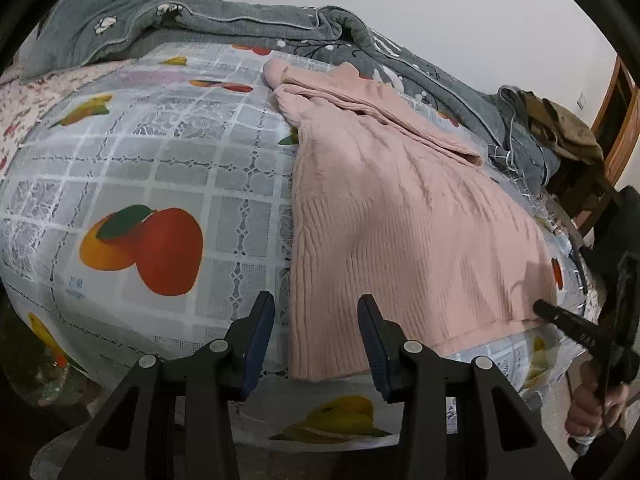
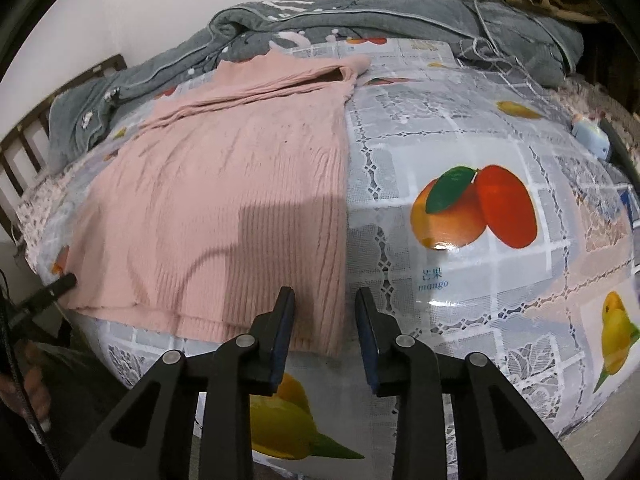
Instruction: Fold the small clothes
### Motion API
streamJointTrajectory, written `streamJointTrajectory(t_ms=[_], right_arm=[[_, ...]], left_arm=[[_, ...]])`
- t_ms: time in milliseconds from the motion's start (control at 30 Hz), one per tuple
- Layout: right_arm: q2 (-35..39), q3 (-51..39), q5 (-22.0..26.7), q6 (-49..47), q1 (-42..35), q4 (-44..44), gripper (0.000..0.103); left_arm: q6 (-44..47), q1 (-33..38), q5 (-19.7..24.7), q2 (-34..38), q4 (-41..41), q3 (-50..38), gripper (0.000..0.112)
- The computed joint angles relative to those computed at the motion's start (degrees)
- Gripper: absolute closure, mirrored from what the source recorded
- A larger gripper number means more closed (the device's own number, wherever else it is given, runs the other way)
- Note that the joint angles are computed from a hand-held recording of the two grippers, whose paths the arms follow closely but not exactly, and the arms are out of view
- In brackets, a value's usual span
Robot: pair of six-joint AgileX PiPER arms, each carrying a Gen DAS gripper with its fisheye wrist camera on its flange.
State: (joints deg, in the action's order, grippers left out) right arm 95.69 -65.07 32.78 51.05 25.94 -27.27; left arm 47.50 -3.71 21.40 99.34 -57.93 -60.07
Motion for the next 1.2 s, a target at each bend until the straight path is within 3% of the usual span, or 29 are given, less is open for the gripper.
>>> streamJointTrajectory(t_ms=[100,167,200,233,267,333,533,700,1000,1200], right_arm=[[0.65,-0.94,0.9,-0.77,-0.09,0.72,0.072],[1.11,-1.88,1.49,-2.06,-0.6,2.41,0.072],[1.16,-1.99,1.79,-2.11,-0.55,2.42,0.079],[1.35,-2.49,2.13,-4.1,-0.67,4.03,0.097],[1.33,-2.77,2.09,-6.56,-0.9,6.39,0.097],[0.49,-2.67,2.4,-6.9,-0.98,6.85,0.098],[-4.95,-0.96,-0.22,-16.64,-5.03,20.27,0.098],[-8.94,-1.62,-0.09,-23.34,-7.29,29.77,0.098],[-14.34,-2.88,-0.4,-32.53,-11.18,44.59,0.098],[-13.39,-7.38,0.25,-38.45,-14.23,52.87,0.098]], left_arm=[[-6.21,-0.94,-0.3,0.33,5.46,-1.15,0.073],[-11.99,-1.47,0.53,1.12,10.64,-2.71,0.097],[-13.09,-0.94,2.57,1.9,10.77,-3.8,0.105],[-11.95,0.04,4.64,2.34,8.61,-4.43,0.105],[-11.54,1.36,7.95,3.15,6.8,-5.62,0.105],[-11.64,2.63,10.11,3.25,5.3,-5.98,0.105],[-8.43,6.67,15.89,-0.69,-2.04,-4.81,0.105],[-12.29,6.96,17.2,-4.02,0.07,-6.49,0.105],[-12.46,10.22,22.49,-9.68,-3.37,-7.28,0.105],[-18.46,10.77,24.66,-7.86,-1.89,-13.6,0.105]])
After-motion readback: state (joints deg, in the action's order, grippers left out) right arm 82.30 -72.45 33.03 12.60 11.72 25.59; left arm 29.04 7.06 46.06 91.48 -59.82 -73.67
